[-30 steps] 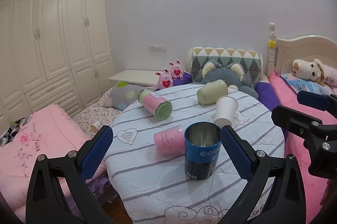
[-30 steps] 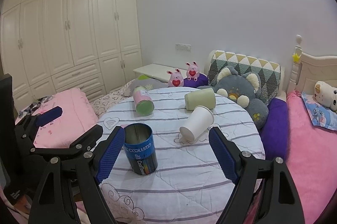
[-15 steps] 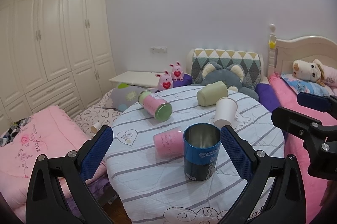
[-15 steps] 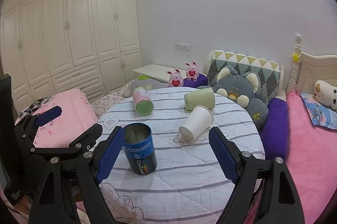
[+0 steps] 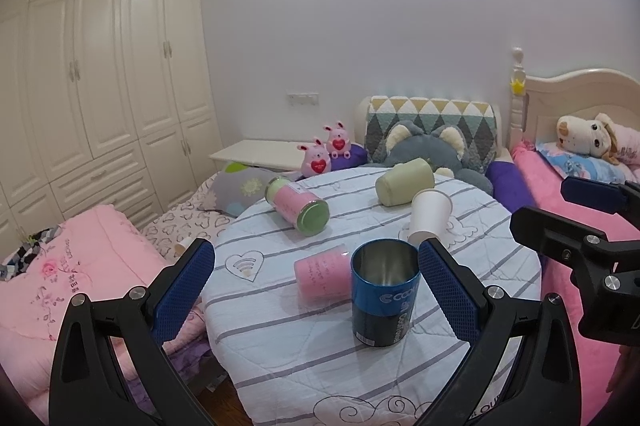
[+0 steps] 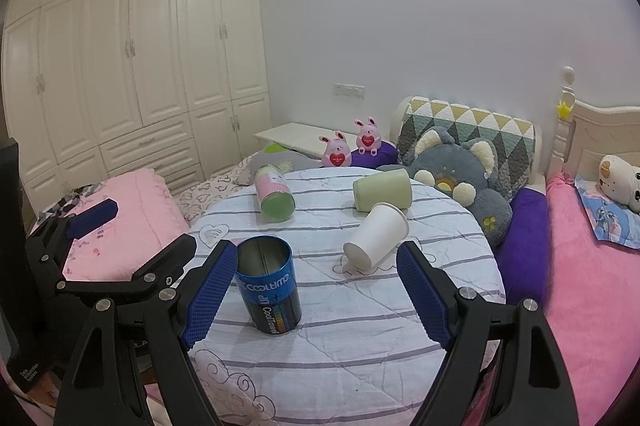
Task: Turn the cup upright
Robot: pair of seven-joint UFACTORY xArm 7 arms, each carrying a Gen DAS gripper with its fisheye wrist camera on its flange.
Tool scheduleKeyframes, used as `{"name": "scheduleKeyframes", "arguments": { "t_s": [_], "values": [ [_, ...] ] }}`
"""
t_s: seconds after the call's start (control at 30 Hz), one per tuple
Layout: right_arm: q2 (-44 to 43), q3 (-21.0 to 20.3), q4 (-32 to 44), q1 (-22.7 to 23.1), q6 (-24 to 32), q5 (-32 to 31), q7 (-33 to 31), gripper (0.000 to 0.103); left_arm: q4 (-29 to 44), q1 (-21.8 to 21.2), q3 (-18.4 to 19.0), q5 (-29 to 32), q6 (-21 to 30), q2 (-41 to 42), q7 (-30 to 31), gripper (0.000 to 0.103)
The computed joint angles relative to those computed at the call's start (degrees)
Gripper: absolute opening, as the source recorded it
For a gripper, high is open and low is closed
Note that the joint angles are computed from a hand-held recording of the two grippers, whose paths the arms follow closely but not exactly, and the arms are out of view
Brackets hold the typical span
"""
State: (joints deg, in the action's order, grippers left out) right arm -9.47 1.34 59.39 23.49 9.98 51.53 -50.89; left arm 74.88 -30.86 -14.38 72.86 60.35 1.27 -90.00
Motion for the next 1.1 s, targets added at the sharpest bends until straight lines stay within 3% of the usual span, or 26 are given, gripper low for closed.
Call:
{"name": "scheduleKeyframes", "arguments": {
  "t_s": [1.1],
  "values": [
    [0.25, 0.36, 0.43, -0.43, 0.32, -1.02, 0.93, 0.083, -0.46, 0.16, -0.02, 0.37, -0.34, -0.36, -0.92, 0.103]
  ]
}}
